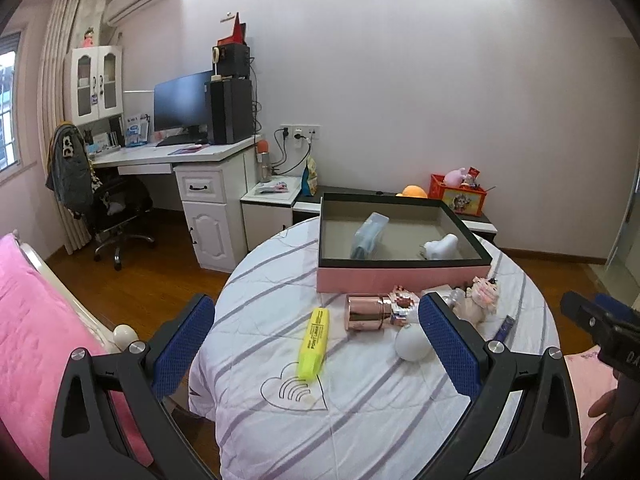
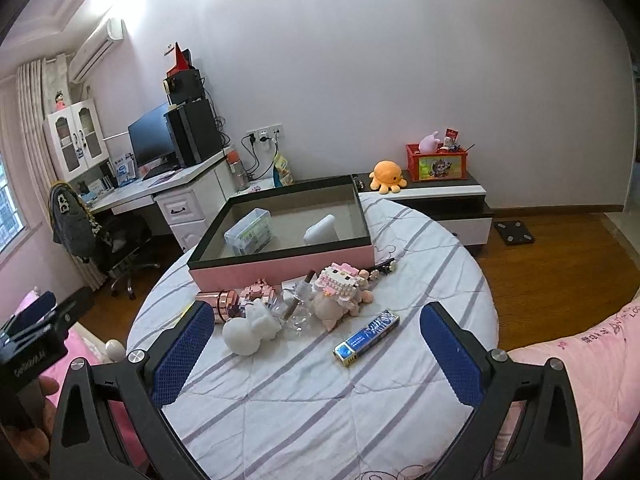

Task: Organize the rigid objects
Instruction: 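Open both grippers and withdraw them from the pink box, then grasp the yellow highlighter with the left gripper while the right grasps the blue box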

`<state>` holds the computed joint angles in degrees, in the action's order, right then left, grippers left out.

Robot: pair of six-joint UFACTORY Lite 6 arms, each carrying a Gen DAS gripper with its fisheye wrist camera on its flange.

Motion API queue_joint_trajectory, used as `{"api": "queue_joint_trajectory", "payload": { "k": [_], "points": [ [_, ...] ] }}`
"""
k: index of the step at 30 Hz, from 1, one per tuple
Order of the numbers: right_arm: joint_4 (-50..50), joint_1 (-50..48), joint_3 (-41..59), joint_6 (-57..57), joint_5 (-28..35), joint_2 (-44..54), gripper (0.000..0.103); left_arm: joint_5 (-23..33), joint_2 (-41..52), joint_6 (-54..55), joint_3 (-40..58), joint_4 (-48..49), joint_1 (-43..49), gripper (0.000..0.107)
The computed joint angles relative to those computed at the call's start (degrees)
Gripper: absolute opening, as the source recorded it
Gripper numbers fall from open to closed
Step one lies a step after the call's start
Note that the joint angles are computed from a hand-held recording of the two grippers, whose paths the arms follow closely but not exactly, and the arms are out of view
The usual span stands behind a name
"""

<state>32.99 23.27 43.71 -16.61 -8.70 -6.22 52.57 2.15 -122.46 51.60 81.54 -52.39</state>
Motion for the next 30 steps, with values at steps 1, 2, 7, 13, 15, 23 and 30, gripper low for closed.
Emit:
{"api": "queue_joint_trajectory", "payload": {
  "k": [1, 2, 7, 13, 15, 23, 30],
  "points": [
    [0.8, 0.1, -0.1, -0.7, 0.0, -0.3, 0.103, 0.7, -0.3, -0.3, -0.3, -0.2, -0.5, 0.103],
    [3.8, 0.6, -0.5, -3.5, -0.4, -0.9, 0.103, 1.4, -1.0, -0.9, -1.1, -0.2, -1.0, 0.103],
    [20.4, 4.0, -1.7, -19.7, -1.9, -3.0, 0.103, 2.9, -4.7, -5.7, -5.7, 0.5, -2.7, 0.103],
    [33.2, 7.8, -2.9, -32.3, -5.4, -4.5, 0.103, 4.0, -6.3, -8.8, -8.8, 1.6, -4.1, 0.103],
    [33.3, 7.6, -3.0, -32.3, -4.9, -4.4, 0.103, 3.7, -5.8, -8.5, -8.5, 1.6, -4.2, 0.103],
    [36.2, 6.2, -3.6, -35.3, -4.4, -4.3, 0.103, 2.5, -3.3, -8.0, -7.5, 1.5, -3.8, 0.103],
    [38.2, 5.1, -0.8, -36.4, -3.6, 1.0, 0.103, -1.5, -0.6, -8.3, -7.5, 3.1, 0.1, 0.103]
  ]
}}
